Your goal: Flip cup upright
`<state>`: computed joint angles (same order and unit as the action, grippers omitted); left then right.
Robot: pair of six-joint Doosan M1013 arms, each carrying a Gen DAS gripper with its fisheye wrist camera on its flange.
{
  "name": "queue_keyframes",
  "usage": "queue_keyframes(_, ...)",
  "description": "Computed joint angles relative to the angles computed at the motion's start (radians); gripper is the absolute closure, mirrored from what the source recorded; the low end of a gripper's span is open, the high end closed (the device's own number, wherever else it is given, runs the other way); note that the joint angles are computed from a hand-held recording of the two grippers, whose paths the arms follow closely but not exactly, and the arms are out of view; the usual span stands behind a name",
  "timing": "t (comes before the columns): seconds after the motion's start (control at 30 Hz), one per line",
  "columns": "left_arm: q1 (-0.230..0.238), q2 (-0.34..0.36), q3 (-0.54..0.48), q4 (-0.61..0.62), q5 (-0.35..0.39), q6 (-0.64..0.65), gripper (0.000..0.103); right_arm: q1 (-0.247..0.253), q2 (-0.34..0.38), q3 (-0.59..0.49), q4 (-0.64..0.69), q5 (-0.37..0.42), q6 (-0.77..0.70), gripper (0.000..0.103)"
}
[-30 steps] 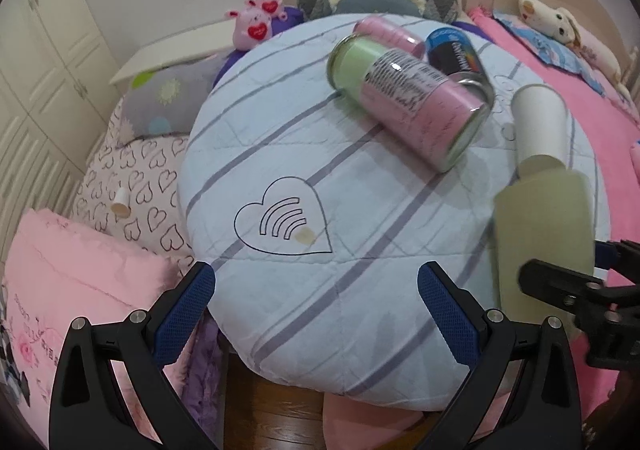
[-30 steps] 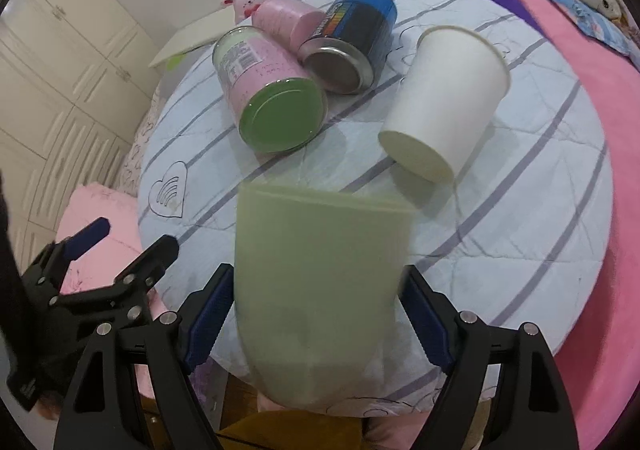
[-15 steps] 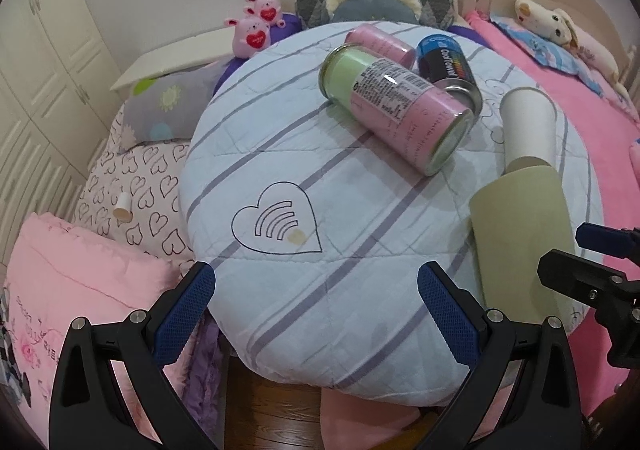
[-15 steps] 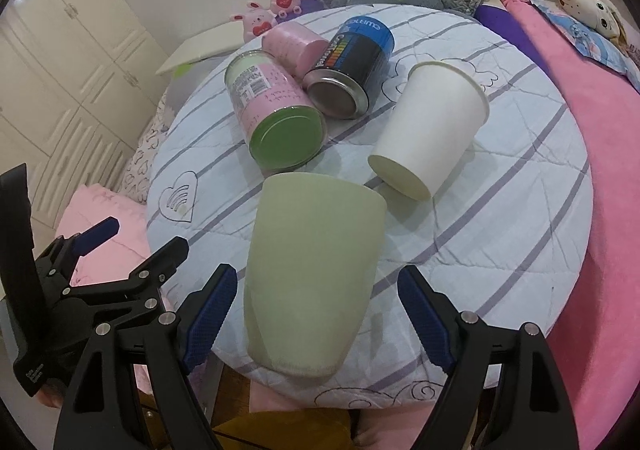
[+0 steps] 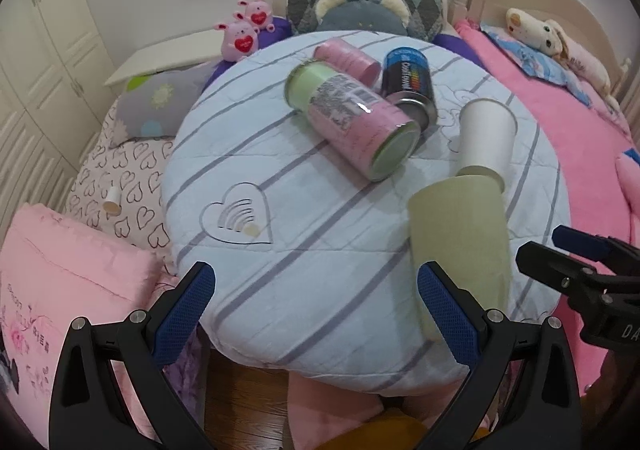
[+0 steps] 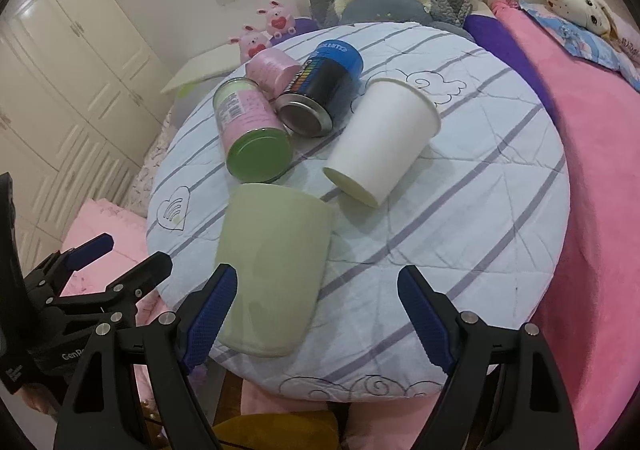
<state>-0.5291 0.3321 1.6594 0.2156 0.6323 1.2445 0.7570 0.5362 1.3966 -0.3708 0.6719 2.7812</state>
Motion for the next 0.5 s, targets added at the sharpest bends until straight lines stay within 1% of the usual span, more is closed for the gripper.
queue_keyframes(0.1,-0.019,0.013,-0.017,0.015,0.023,-0.025,0.001,-0.010,-0.016,0.033,-0.001,-0.038,-0.002,0.019)
queue_keyframes(0.23,-0.044,0.037,-0.053,0.017,0.057,-0.029,0.001,-0.030,-0.033,0.075,0.014,-0.079,-0.011,0.019)
queue_keyframes(0.33,-0.053,0.049,-0.079,-0.015,0.071,0.000,0.001,-0.046,-0.044,0.104,0.029,-0.112,-0.014,0.019)
queue_keyframes(0.43,-0.069,0.065,-0.105,0.013,0.094,-0.029,0.001,-0.059,-0.047,0.116,0.035,-0.111,-0.025,0.019)
queue_keyframes(0.5,-0.077,0.073,-0.120,0.012,0.106,-0.025,0.001,-0.070,-0.052,0.129,0.057,-0.124,-0.044,0.019)
